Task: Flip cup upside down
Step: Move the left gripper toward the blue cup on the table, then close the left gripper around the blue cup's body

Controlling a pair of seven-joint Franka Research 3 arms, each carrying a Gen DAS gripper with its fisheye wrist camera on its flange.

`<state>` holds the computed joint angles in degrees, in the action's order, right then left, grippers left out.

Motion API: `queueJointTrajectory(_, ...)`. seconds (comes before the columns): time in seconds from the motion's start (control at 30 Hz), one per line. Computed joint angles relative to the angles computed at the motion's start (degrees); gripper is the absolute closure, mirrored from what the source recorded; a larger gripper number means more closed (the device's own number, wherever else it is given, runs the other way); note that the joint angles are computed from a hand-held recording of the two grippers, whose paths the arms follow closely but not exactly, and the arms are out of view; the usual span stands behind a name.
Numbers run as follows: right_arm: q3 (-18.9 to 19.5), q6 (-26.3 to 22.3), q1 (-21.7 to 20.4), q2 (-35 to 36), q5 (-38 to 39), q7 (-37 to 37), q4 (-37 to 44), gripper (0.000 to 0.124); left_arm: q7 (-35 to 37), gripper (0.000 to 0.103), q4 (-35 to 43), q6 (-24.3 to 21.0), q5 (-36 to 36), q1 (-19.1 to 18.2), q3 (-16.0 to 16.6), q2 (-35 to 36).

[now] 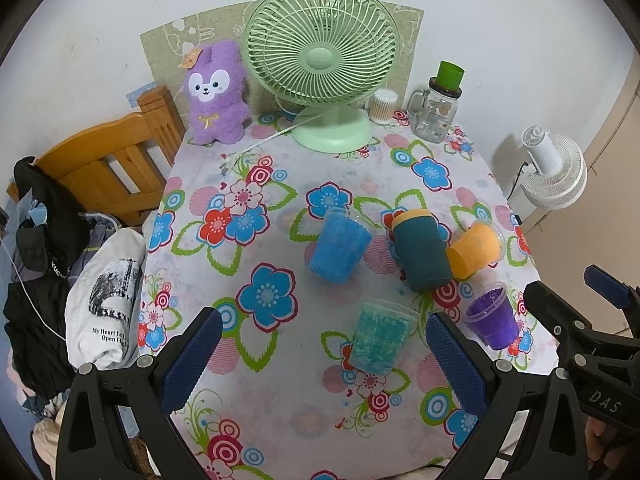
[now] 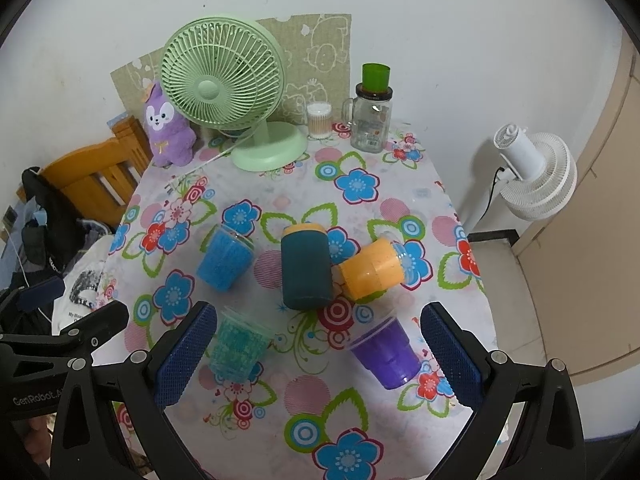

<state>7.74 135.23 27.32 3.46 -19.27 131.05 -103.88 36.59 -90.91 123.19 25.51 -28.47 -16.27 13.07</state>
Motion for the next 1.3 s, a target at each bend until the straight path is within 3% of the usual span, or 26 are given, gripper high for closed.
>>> queueJointTrajectory(0.77, -5.76, -1.19, 1.51, 18.06, 6.16, -5.69, 16.54, 0.021, 15.01, 0.000, 21.37, -3.30, -6.51, 1.07, 3.42, 20.88)
queueJointTrajectory(1.17, -7.44, -5.10, 1.53, 25.67, 10.06, -6.87, 22.52, 0.021, 20.61, 0.000, 30.92, -5.69, -12.23, 0.94, 3.87, 31.03)
queueJointTrajectory(1.3, -7.53, -6.09, 1.70, 27.25, 10.85, -7.88, 23.94, 0.021, 21.52, 0.009, 32.52, -6.35, -11.93, 0.15, 4.60, 32.87)
